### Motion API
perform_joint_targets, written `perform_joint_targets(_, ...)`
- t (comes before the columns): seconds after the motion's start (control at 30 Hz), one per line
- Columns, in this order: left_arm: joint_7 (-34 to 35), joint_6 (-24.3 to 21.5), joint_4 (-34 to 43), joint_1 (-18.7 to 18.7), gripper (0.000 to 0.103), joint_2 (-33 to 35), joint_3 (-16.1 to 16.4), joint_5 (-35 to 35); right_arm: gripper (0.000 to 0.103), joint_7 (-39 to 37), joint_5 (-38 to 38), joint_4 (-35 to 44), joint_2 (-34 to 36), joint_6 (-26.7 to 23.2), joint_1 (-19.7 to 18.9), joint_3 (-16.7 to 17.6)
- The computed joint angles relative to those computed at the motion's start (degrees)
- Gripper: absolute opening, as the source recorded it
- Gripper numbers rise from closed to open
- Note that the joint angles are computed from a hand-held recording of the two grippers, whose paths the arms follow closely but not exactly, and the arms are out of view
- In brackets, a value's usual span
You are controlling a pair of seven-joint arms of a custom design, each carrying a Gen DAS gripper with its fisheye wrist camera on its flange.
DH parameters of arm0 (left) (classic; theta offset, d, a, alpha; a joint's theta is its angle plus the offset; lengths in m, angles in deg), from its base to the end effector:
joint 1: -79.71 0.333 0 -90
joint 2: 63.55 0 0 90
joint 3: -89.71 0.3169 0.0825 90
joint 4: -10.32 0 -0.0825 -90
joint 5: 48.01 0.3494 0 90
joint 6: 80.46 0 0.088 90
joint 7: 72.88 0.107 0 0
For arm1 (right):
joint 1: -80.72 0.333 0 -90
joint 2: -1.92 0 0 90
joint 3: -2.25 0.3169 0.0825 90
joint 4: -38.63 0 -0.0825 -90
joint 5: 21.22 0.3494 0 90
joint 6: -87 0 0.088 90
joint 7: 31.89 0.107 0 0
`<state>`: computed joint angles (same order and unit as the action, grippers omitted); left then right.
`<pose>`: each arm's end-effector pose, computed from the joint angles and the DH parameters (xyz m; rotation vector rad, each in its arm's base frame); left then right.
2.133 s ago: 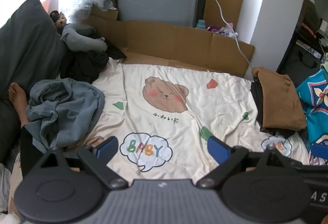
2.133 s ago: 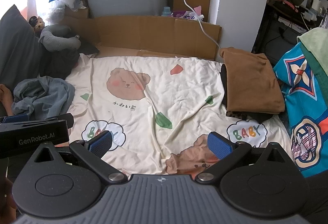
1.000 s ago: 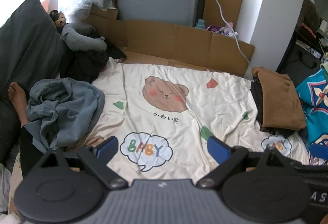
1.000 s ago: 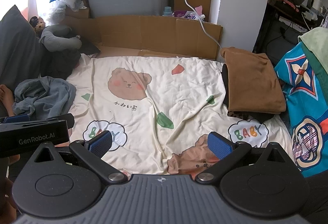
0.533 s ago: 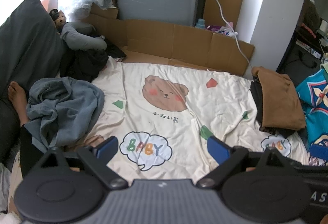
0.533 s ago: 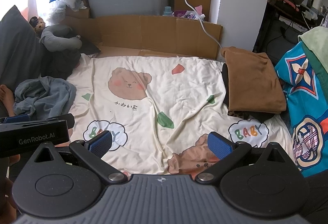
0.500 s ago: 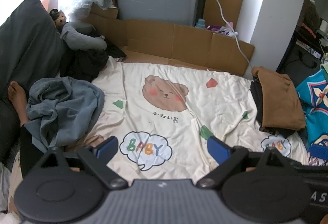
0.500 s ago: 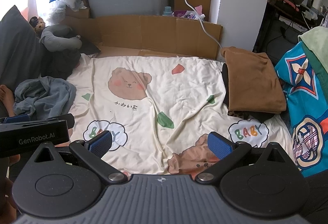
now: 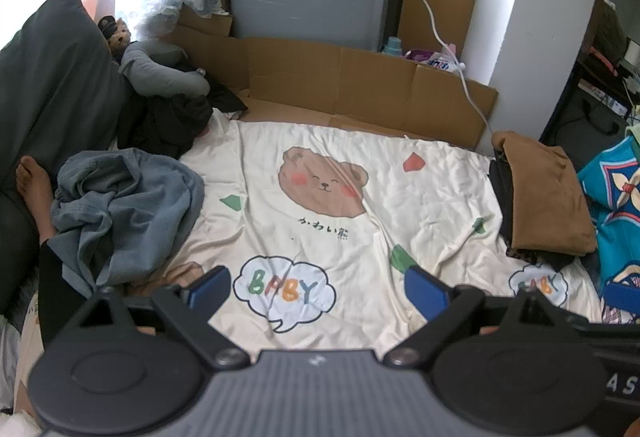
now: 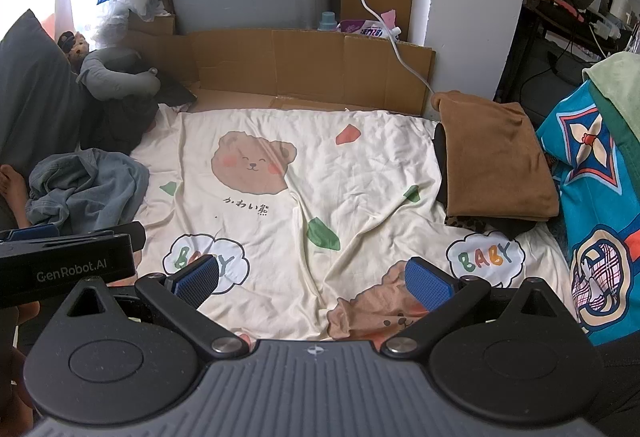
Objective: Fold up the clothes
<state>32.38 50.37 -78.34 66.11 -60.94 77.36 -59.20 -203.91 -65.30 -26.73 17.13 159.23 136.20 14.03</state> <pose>0.5244 -0.2562 0.6952 -1.2123 2.4165 -0.9252 0.3183 0.4705 0.6706 -1.0984 2.4566 -0.8909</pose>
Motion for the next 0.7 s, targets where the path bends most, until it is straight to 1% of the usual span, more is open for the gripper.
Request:
perform_joint_targets(0.43,-0.1,0.3,-0.4,0.0,0.095,-0.1,0.0,0.0,0.102,0.0,0.1,0.5,0.4,-0.1,0.1,-0.1)
perform_joint_targets(0.7,0.4,0.6,-0.4,0.0,0.095,0.0,0.0,-0.4,0.102,0.1,0.0,0.2,0.4,0.7,0.1,-0.2)
